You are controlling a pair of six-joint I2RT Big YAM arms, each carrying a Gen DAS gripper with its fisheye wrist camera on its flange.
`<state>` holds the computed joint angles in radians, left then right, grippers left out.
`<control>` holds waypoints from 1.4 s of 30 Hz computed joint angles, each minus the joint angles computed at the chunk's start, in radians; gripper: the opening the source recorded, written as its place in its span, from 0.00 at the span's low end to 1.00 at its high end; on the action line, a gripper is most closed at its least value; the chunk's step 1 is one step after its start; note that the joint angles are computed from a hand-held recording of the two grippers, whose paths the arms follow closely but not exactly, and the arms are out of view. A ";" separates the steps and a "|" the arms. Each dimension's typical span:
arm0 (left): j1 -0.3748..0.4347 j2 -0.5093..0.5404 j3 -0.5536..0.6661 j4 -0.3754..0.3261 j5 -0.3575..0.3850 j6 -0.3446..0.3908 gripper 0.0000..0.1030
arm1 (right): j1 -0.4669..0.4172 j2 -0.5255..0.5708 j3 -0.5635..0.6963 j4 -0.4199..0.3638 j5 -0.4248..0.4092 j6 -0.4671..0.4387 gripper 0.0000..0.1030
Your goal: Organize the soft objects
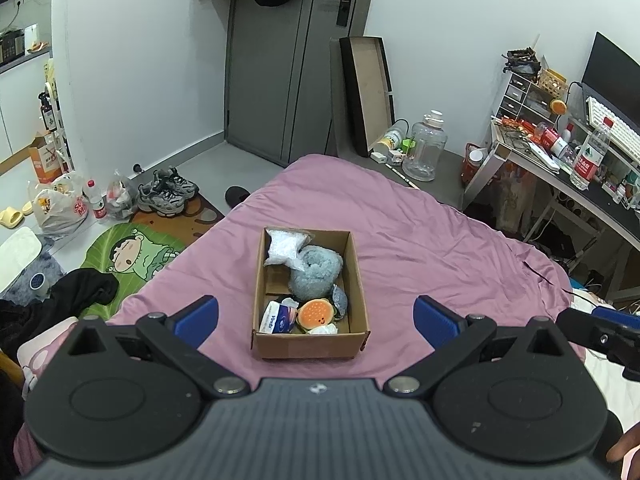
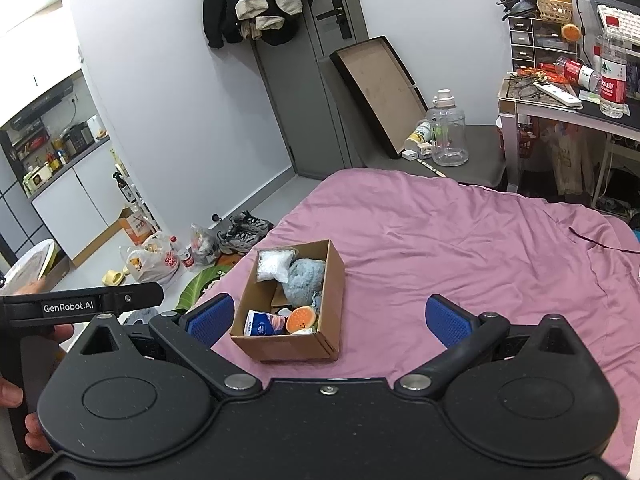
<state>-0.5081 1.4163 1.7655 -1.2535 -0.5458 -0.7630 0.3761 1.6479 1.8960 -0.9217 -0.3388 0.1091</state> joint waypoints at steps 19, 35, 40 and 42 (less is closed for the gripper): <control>-0.005 -0.001 -0.021 0.023 -0.004 -0.018 1.00 | 0.007 0.009 0.008 -0.017 0.026 -0.009 1.00; -0.005 -0.015 -0.036 0.037 -0.013 -0.002 1.00 | 0.029 0.011 0.019 -0.029 0.074 -0.039 1.00; -0.004 -0.017 -0.031 0.030 -0.014 0.006 1.00 | 0.033 0.010 0.021 -0.034 0.084 -0.042 1.00; -0.004 -0.019 -0.034 0.029 -0.011 0.004 1.00 | 0.035 0.009 0.019 -0.029 0.085 -0.043 1.00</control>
